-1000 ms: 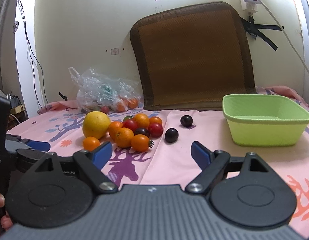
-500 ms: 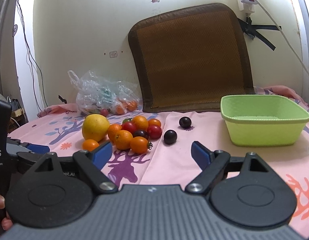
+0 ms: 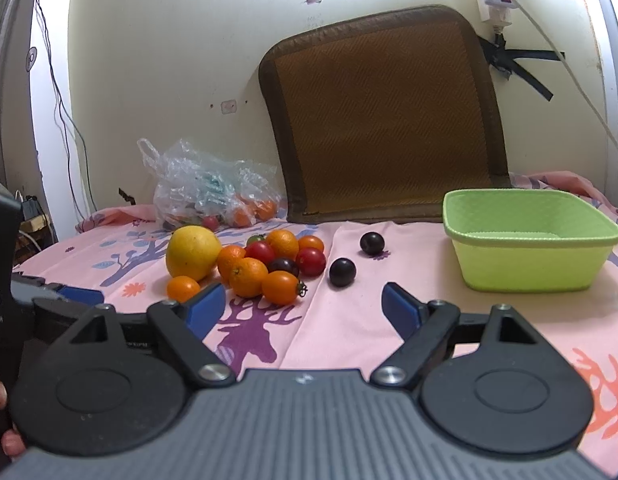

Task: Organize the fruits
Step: 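Grasp a small orange with the left tool while the right tool grasps another orange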

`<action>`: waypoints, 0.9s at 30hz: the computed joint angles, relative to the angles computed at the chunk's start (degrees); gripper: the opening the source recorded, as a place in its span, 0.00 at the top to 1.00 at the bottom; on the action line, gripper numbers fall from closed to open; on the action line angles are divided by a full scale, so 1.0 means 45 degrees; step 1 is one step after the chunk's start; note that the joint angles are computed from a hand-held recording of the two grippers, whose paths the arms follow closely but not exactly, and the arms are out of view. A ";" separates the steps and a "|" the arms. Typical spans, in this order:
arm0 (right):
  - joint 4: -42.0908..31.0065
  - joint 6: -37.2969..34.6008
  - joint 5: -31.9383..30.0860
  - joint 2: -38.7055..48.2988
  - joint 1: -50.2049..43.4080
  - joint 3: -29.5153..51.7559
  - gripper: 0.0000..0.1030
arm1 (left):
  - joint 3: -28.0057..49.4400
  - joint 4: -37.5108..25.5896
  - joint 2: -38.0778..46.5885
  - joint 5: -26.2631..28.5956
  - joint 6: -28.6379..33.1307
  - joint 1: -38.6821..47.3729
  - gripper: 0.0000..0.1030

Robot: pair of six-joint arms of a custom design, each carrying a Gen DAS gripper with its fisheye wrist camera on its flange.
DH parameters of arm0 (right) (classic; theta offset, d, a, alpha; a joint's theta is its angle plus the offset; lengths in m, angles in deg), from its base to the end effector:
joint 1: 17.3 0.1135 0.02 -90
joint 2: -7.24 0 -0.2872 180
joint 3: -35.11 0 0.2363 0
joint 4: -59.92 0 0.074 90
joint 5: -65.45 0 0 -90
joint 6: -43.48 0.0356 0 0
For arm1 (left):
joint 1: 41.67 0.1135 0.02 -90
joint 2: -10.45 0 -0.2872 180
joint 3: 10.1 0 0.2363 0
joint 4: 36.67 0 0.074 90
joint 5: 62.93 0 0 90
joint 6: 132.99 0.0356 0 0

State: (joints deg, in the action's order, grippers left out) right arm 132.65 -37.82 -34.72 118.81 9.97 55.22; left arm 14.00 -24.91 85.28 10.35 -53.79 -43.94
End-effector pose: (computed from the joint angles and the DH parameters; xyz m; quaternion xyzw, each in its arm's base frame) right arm 0.1952 0.1077 0.1093 -0.1816 0.7906 0.2477 0.5297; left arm 0.1787 0.0032 0.1398 -0.1289 0.8858 0.0819 0.4383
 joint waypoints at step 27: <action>-0.9626 -0.3948 -0.2504 -0.0761 -0.0632 0.5544 0.67 | 0.0227 0.0809 0.0466 0.2996 -0.0375 0.0525 0.65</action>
